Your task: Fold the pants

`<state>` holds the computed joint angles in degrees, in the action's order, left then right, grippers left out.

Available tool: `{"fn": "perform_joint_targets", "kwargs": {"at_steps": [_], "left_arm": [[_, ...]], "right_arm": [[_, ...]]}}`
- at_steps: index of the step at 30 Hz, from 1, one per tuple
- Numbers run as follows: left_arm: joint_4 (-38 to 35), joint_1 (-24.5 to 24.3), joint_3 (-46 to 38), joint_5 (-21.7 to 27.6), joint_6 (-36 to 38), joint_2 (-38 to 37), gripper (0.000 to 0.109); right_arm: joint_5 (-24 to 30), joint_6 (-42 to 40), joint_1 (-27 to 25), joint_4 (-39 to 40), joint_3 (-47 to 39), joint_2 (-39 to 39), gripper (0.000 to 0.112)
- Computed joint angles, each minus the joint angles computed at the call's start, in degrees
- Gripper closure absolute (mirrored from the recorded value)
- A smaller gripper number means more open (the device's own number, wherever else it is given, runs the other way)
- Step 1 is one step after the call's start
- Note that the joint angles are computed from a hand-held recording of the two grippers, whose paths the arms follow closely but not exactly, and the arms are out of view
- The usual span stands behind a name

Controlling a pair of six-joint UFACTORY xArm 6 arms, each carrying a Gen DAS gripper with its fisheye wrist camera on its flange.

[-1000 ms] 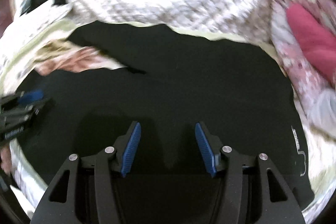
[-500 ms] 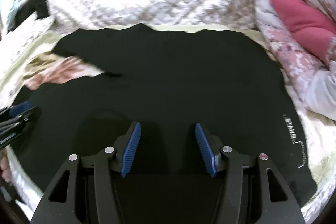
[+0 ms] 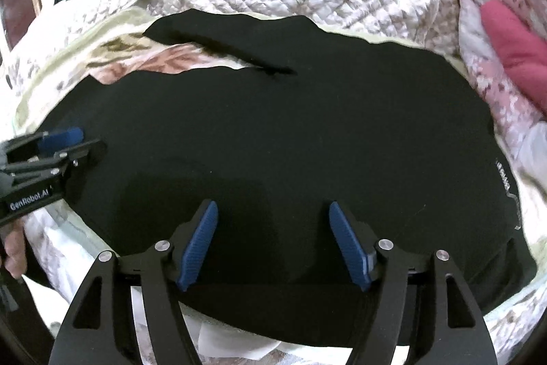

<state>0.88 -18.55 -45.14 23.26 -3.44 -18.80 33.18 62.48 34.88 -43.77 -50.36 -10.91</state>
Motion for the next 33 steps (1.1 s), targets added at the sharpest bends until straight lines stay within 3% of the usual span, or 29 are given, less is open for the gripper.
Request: {"fn": "perform_joint_targets", "kwargs": {"at_steps": [9, 18, 26, 33], "left_arm": [[-2.26, 0.01, -3.00, 2.33, 2.42, 1.41, 0.055], [-4.92, 0.69, -11.52, 4.34, 7.93, 7.61, 0.055], [-6.16, 1.47, -25.05, 6.39, 12.63, 18.31, 0.055], [-6.62, 2.58, -44.61, 9.13, 12.74, 33.59, 0.055]], "right_arm": [[0.33, -5.54, -1.02, 6.26, -1.02, -1.24, 0.044], [-2.39, -14.92, -6.79, 12.97, -4.64, -0.20, 0.044], [-4.76, -29.55, -13.33, 21.51, -11.97, 5.85, 0.044], [-5.40, -42.18, -18.50, 30.35, -22.72, 14.69, 0.044]]}}
